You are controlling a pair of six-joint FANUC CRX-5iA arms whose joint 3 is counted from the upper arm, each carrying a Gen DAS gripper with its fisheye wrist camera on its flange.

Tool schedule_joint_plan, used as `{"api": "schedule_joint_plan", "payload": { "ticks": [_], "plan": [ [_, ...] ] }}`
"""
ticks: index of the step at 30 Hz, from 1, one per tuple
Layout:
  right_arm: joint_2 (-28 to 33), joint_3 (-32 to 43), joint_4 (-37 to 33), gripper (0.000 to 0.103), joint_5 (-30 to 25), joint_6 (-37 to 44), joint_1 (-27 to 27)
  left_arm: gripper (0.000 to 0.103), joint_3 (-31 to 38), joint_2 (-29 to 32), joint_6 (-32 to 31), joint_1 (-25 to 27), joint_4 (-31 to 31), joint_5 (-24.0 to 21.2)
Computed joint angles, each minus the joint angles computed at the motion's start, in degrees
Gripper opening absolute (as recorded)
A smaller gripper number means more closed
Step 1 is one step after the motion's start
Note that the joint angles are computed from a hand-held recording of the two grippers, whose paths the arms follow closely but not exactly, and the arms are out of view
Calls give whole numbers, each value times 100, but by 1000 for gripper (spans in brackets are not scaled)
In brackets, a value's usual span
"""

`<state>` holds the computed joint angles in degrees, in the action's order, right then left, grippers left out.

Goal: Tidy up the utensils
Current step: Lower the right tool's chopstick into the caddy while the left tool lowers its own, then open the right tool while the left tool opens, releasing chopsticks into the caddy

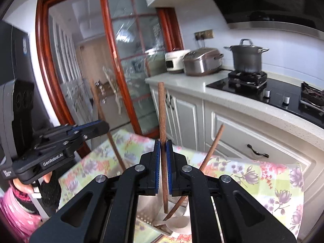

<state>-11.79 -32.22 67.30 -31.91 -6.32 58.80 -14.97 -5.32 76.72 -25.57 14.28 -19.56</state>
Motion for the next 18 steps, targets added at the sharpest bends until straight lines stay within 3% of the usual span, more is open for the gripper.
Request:
{"api": "schedule_joint_plan", "payload": {
  "ticks": [4,13,18],
  "plan": [
    [38,-37,-23,16,72,-166,-25,12,-128,-1,-66,32,66,65],
    [-397,-311,273,30,-466,-622,275,42,-513,-648,457,187,-469,184],
    [-775,-581,508,31,-1082,-1018,810,72,-809,-1280,1453,164,-1460,82]
  ]
}}
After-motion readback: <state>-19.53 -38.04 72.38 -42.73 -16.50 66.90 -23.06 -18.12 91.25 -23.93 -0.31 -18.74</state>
